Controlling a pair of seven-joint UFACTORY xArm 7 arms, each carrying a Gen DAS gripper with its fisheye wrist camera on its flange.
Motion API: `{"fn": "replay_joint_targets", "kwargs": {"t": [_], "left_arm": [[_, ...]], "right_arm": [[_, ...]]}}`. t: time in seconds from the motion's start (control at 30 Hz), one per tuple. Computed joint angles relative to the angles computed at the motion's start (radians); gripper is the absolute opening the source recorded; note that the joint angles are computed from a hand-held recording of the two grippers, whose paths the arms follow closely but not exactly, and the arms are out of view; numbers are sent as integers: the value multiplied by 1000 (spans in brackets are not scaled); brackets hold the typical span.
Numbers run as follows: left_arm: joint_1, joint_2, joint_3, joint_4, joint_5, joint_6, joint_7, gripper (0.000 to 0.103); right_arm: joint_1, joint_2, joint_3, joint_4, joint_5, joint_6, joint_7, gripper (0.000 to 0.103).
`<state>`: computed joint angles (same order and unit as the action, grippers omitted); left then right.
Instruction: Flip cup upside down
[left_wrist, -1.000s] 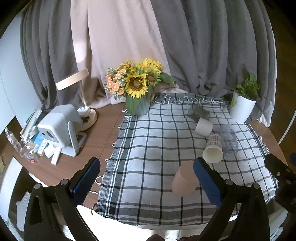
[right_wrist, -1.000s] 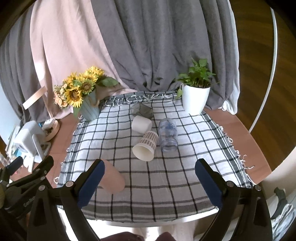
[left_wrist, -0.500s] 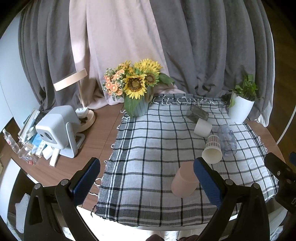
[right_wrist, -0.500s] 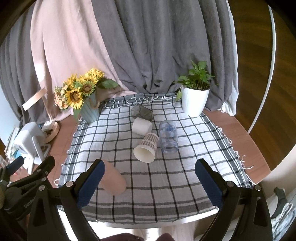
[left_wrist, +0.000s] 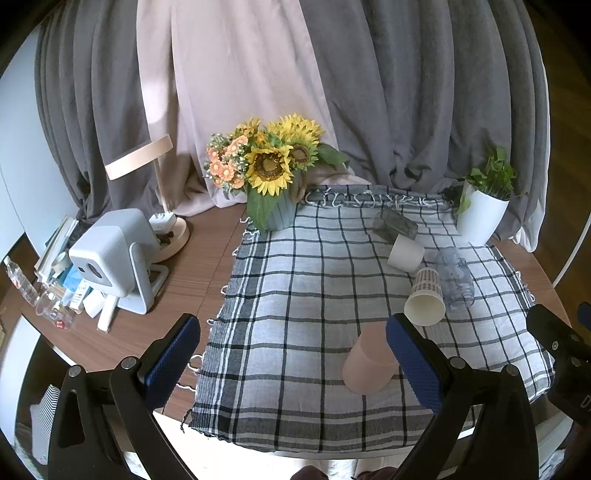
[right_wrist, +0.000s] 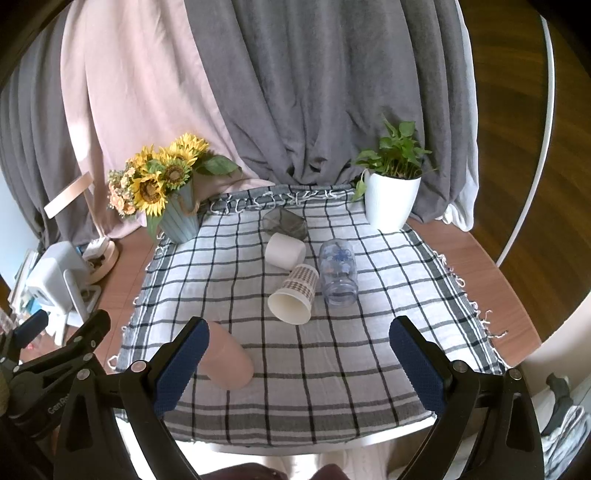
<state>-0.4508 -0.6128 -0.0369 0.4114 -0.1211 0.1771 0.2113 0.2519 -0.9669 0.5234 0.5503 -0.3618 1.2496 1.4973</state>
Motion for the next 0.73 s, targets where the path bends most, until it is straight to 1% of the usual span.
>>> {"fn": "replay_joint_targets", "kwargs": {"t": [0.73], "left_arm": [[-2,5,-9,-12,8,-9,-17,103]], "right_arm": [[0,3,-11,-7,2,-10,-3,98]]}}
